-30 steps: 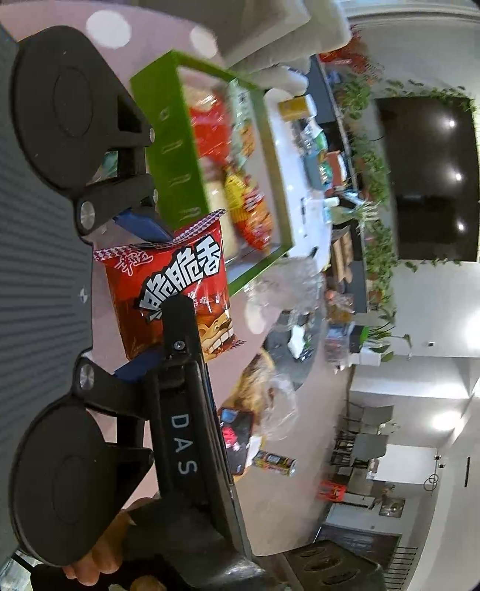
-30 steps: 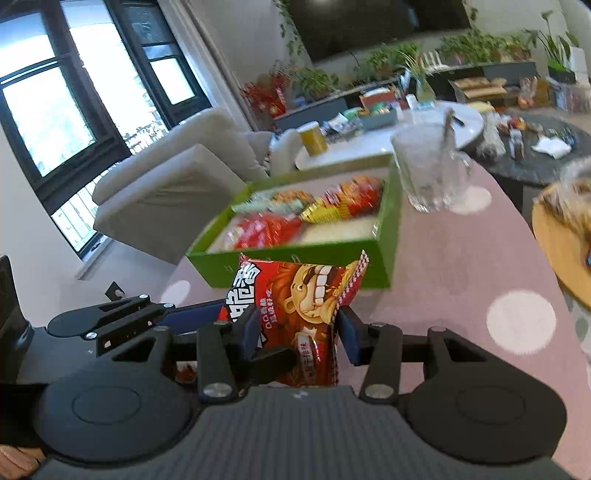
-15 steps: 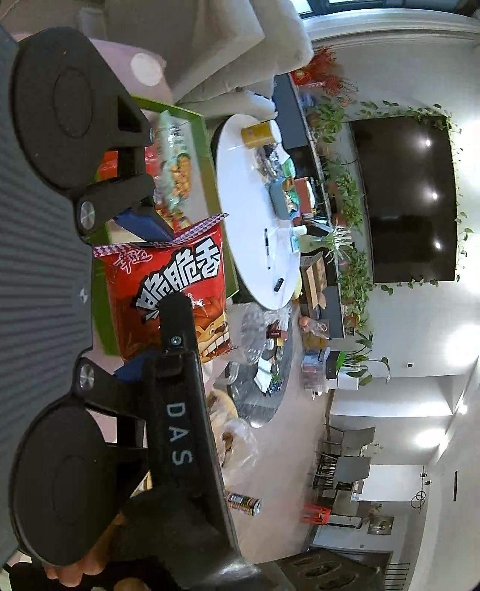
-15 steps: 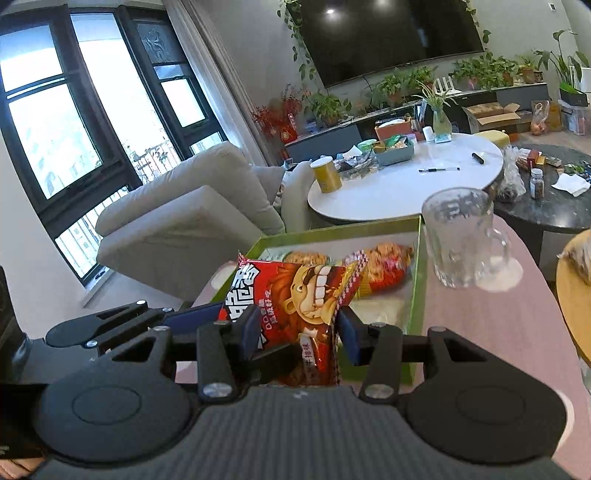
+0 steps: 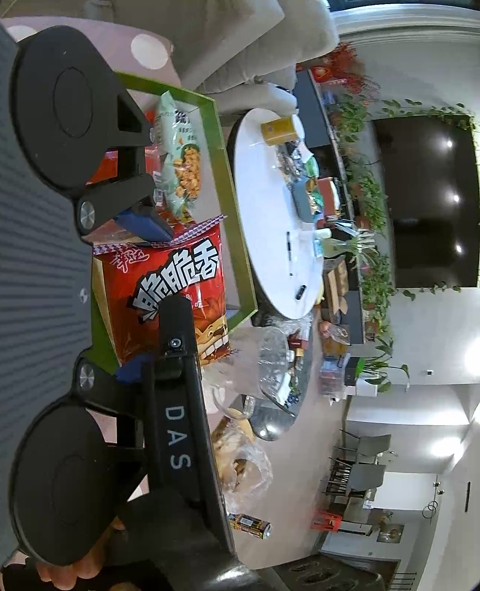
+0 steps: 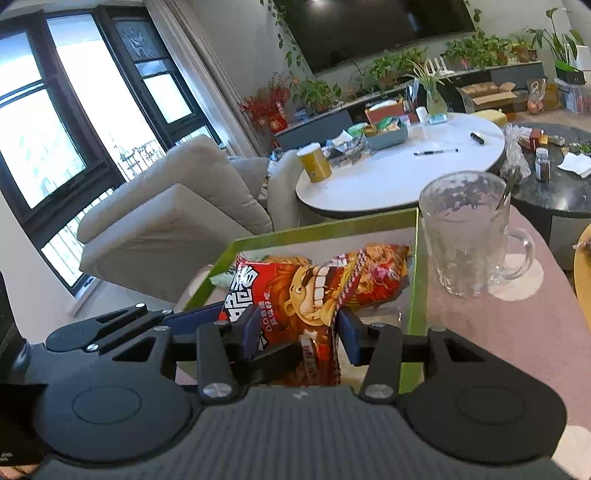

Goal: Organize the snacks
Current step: 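Lower the red chip bag into the box and open the right tool, then move the right tool to the yellow Want Want bag and grasp it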

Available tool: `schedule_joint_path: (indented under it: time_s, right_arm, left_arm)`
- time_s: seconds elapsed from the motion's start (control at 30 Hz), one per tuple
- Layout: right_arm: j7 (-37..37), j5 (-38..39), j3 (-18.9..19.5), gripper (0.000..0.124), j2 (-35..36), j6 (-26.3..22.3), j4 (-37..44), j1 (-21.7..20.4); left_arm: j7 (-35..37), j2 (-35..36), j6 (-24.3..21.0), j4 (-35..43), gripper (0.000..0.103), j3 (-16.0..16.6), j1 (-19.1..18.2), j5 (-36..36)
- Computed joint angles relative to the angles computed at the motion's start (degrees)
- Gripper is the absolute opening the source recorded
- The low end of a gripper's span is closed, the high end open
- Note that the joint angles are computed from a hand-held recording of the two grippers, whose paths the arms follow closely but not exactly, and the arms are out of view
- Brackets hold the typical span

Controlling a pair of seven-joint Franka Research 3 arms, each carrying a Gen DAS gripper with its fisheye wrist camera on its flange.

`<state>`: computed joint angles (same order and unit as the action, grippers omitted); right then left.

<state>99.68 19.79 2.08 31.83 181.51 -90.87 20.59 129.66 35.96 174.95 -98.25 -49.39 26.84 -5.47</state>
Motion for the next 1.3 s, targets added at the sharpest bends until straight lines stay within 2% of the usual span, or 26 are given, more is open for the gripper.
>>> schedule_joint_path:
  time_s: [0.07,0.33,0.4,0.47,0.5,0.6,0.7,0.8,0.93,1.0,1.13,1.23,1.3]
  right_arm:
    - [-0.1,0.0,0.3,0.049,0.3,-0.2,0.3,-0.4]
    - [2.8,-2.2,-4.2,0.050,1.8,-2.0,2.5,2.8]
    - [4.6,-3.1,-7.3,0.050,2.3,-1.5,2.5,5.0]
    - [9.5,-5.2,-14.5,0.050,2.3,-1.3,1.3,10.4]
    - [10.1,-5.2,-15.7,0.050,2.0,-0.9,0.5,11.3]
    - [11.2,-5.3,-14.7,0.050,0.5,0.7,-2.2,10.5]
    - [12.3,-5.6,-17.9,0.050,-0.8,2.7,-4.8,13.5]
    - [12.7,-5.2,-24.9,0.050,-1.0,5.0,-7.0,20.0]
    - [13.0,0.2,-40.5,0.050,0.8,7.6,-10.5,34.6]
    - [12.3,2.8,-46.1,0.050,1.8,7.7,-11.7,39.9]
    - [9.9,5.9,-50.0,0.050,1.0,5.8,-13.3,44.7]
    - [8.8,5.5,-47.3,0.050,-2.3,4.2,-14.5,43.6]
    - [10.2,4.1,-49.9,0.050,-2.7,2.5,-15.3,46.3]
  left_arm:
    - [-0.7,0.1,-0.3,0.7,0.062,1.5,-1.4,0.3]
    - [-2.7,-0.1,-1.2,2.8,0.064,7.0,-6.6,0.3]
    - [-2.8,0.0,-1.6,3.2,0.070,7.8,-7.3,0.1]
    - [-4.0,-0.9,-0.8,2.7,0.075,10.2,-9.0,0.3]
    - [-4.6,-1.4,-0.2,2.2,0.077,11.2,-9.7,0.6]
    - [-6.1,-2.3,0.5,1.3,0.078,12.4,-10.3,1.4]
    - [-7.6,-3.2,0.6,0.5,0.080,13.1,-10.7,1.8]
    - [-7.5,-4.2,2.2,-1.4,0.084,11.5,-9.1,2.1]
    - [-8.7,-5.4,4.5,-4.1,0.086,9.4,-6.5,3.6]
    - [-9.6,-6.3,5.7,-5.9,0.088,7.9,-4.7,4.6]
    - [-11.1,-7.9,8.8,-10.1,0.092,3.8,0.4,6.8]
    - [-13.0,-9.4,11.5,-13.5,0.095,1.0,4.5,8.5]
    - [-14.5,-10.3,12.5,-15.4,0.096,-1.1,7.5,9.6]
